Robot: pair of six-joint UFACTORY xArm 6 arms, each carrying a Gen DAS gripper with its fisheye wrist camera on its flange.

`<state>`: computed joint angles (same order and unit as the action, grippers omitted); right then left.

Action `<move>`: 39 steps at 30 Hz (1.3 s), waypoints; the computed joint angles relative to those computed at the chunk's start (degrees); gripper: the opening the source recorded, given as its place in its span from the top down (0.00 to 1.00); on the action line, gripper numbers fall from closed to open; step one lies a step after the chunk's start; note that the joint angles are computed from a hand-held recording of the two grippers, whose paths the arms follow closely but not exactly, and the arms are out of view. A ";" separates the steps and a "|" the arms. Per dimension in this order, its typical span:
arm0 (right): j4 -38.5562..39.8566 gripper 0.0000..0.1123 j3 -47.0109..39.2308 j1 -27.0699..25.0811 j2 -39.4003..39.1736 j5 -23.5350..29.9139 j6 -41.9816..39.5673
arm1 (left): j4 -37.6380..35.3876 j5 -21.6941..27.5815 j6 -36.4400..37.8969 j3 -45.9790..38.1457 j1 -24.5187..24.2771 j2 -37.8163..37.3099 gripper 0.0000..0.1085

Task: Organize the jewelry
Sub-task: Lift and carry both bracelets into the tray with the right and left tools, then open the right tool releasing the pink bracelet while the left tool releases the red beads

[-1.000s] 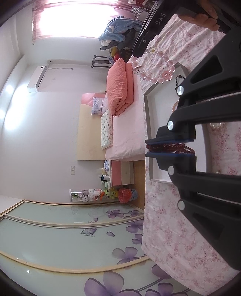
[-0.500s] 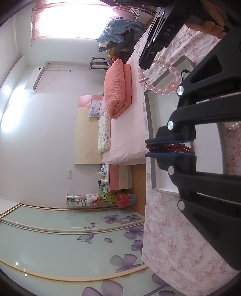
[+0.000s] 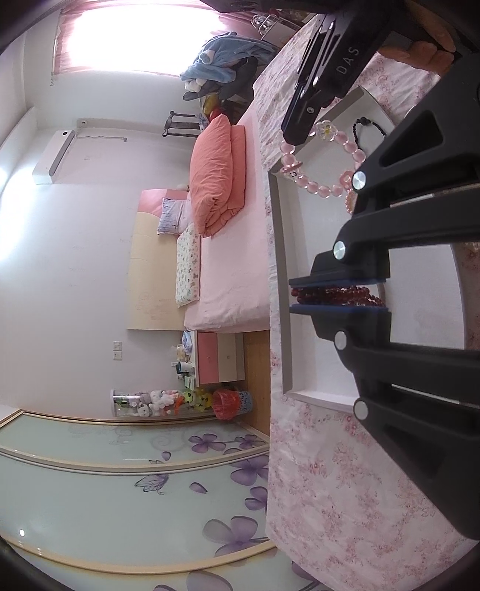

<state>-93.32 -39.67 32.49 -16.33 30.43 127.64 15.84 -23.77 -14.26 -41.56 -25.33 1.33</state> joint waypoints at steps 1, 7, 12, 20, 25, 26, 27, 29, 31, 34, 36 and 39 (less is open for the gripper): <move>0.35 0.87 -0.24 -0.11 0.40 -0.18 -0.23 | 0.17 0.19 -0.14 -0.21 0.03 0.39 0.92; 1.07 0.74 -0.02 0.08 -0.03 0.19 -0.64 | 0.22 -0.25 -0.08 0.12 0.24 0.38 0.89; 1.96 0.74 1.31 0.96 -2.04 1.68 -1.22 | -0.39 -0.39 0.40 1.26 0.72 -1.34 0.84; 4.26 0.74 3.76 3.97 -6.24 5.27 -3.15 | -3.08 -0.01 2.83 4.48 1.20 -6.25 0.81; 6.33 0.74 4.80 6.12 -8.01 7.16 -4.64 | -1.97 -0.10 2.09 7.81 2.27 -10.31 0.79; 6.96 0.74 5.18 6.71 -8.47 7.63 -5.06 | -1.25 -0.02 1.50 8.45 2.62 -11.10 0.78; 7.54 0.74 5.48 7.22 -8.84 8.05 -5.40 | -0.48 0.01 0.95 9.07 3.03 -11.84 0.77; 8.91 0.74 6.39 8.22 -9.69 8.71 -6.26 | 0.76 0.05 0.31 10.99 3.88 -13.84 0.75; 11.11 0.74 7.43 9.39 -10.42 9.17 -7.66 | 3.66 0.25 -1.63 12.81 5.49 -15.68 0.73; 14.90 0.74 8.92 10.28 -10.95 8.87 -10.46 | 8.09 0.85 -4.61 15.49 8.08 -18.02 0.69; 17.88 0.73 10.02 10.74 -11.14 8.31 -12.36 | 11.26 1.59 -6.86 16.93 9.92 -19.06 0.67; 22.12 0.71 11.64 10.66 -11.03 6.56 -14.86 | 16.81 2.09 -11.11 17.79 13.15 -19.23 0.65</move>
<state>-71.20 -28.04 43.14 -27.37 37.00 112.78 32.65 -21.68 -25.36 -23.77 -12.18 -17.91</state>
